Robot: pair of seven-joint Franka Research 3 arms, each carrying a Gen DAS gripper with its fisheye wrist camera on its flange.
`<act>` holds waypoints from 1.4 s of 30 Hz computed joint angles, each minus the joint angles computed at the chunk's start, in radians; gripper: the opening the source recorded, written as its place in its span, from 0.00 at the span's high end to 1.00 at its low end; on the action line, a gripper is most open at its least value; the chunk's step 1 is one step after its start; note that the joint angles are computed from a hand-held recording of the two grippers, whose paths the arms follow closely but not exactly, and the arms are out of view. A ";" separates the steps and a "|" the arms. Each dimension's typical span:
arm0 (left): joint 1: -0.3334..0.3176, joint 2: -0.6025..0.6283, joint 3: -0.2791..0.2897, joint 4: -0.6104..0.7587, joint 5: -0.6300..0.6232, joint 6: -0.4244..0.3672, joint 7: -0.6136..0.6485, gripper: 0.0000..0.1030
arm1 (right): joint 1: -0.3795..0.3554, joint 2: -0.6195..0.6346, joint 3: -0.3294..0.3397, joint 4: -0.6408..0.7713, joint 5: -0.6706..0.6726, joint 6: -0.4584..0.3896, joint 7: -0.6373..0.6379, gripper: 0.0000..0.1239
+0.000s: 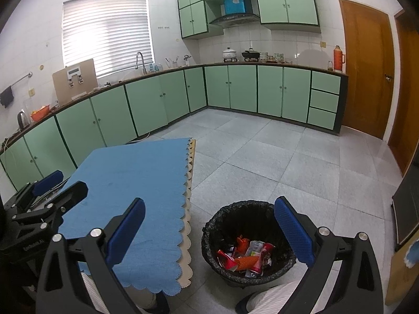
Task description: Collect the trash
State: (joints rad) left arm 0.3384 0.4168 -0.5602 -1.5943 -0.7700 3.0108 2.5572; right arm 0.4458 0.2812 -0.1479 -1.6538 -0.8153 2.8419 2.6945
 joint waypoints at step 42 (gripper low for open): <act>0.024 0.008 -0.027 -0.004 0.029 0.013 -0.016 0.14 | 0.000 -0.001 0.000 -0.001 0.006 0.000 -0.006 0.22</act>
